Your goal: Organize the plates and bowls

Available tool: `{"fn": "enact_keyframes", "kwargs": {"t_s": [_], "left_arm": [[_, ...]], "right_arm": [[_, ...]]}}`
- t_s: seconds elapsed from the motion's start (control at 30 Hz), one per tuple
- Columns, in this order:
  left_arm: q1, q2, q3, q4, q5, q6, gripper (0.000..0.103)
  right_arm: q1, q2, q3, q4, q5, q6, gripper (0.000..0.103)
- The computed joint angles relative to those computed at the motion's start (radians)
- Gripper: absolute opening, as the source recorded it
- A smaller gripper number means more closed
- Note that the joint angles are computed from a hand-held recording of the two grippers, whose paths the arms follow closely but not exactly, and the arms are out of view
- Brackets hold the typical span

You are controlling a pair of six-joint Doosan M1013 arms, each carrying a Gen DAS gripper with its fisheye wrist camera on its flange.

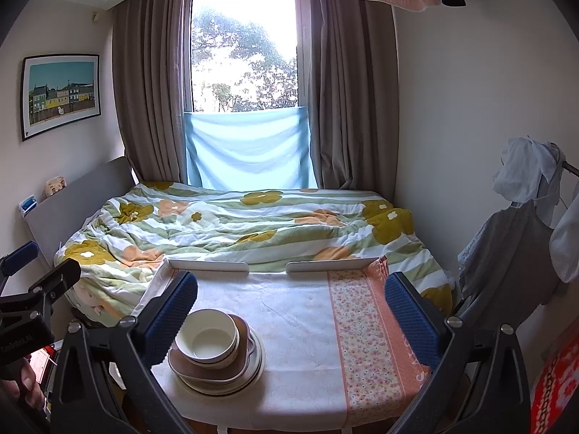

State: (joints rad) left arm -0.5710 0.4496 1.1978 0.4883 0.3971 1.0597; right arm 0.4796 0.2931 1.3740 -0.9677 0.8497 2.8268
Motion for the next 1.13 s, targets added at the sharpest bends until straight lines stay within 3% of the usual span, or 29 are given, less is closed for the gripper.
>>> {"fn": "enact_keyframes", "kwargs": {"t_s": [0.93,1.13], "left_arm": [[0.011,0.020,-0.025,0.081,0.018,-0.079,0.103],[0.020,0.031,-0.033,0.104,-0.007,-0.077,0.103]], "right_arm": [[-0.005,0.011,-0.015,0.017,0.006,-0.013,0.103],[-0.013,0.029,-0.036,0.037,0.003,-0.026,0.103]]}}
